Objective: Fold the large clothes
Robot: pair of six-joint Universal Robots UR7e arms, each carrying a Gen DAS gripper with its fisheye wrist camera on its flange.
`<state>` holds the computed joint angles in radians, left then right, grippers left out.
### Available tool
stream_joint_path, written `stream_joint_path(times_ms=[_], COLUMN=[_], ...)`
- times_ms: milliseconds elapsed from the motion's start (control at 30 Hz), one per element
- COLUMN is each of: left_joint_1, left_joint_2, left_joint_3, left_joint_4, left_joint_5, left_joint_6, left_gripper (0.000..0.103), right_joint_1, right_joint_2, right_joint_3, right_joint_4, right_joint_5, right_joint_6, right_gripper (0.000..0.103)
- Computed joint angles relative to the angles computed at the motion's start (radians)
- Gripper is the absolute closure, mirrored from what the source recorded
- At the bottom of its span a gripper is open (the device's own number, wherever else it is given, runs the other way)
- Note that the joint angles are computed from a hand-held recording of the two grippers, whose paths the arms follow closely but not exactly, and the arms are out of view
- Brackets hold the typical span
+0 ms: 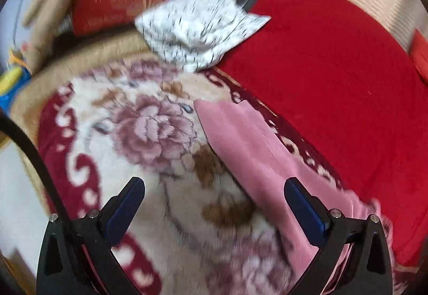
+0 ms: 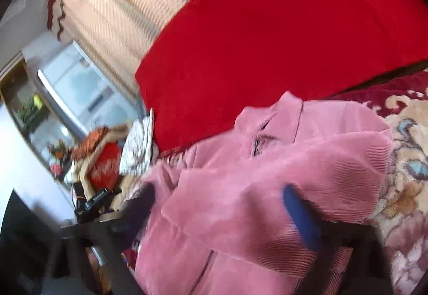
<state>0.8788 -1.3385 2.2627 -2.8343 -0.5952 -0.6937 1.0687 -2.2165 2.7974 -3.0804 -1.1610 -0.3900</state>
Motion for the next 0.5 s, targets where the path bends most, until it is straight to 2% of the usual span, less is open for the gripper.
stream_joint_path(times_ms=[33, 67, 133, 167, 200, 267, 333, 400, 433, 500], left_joint_1=[0.04, 0.07, 0.128, 0.15, 0.167, 0.2, 0.215, 0.22, 0.222, 0.204], left_joint_2=[0.011, 0.027, 0.063, 0.078, 0.097, 0.143, 0.178, 0.207, 0.21, 0.207], left_joint_3=[-0.033, -0.055, -0.086, -0.104, -0.112, -0.133, -0.175, -0.196, -0.201, -0.206], left_joint_4=[0.007, -0.004, -0.072, -0.072, -0.095, -0.176, -0.129, -0.137, -0.138, -0.127], left_joint_5=[-0.048, -0.083, -0.186, -0.221, -0.245, -0.302, -0.298, -0.278, -0.281, -0.26], left_joint_6=[-0.012, -0.026, -0.025, -0.044, -0.068, -0.059, -0.056, -0.037, -0.03, -0.024], left_gripper=[0.0, 0.0, 0.0, 0.006, 0.023, 0.038, 0.051, 0.084, 0.091, 0.1], right_joint_1=[-0.005, 0.011, 0.007, -0.024, -0.032, -0.048, -0.05, -0.052, -0.042, -0.037], right_joint_2=[-0.016, -0.02, -0.025, -0.075, -0.083, -0.091, -0.084, -0.105, -0.085, -0.069], right_joint_3=[0.002, -0.002, 0.003, 0.006, 0.008, 0.009, 0.012, 0.007, 0.004, 0.0], right_joint_4=[0.007, 0.009, -0.002, 0.046, 0.052, 0.053, 0.027, 0.036, 0.011, -0.023], right_joint_5=[0.011, -0.017, -0.021, 0.004, 0.013, 0.024, 0.02, -0.004, -0.029, -0.058], right_joint_6=[-0.008, -0.012, -0.028, -0.046, -0.051, -0.061, -0.06, -0.054, -0.044, -0.034], right_gripper=[0.004, 0.005, 0.005, 0.005, 0.005, 0.009, 0.018, 0.026, 0.029, 0.043])
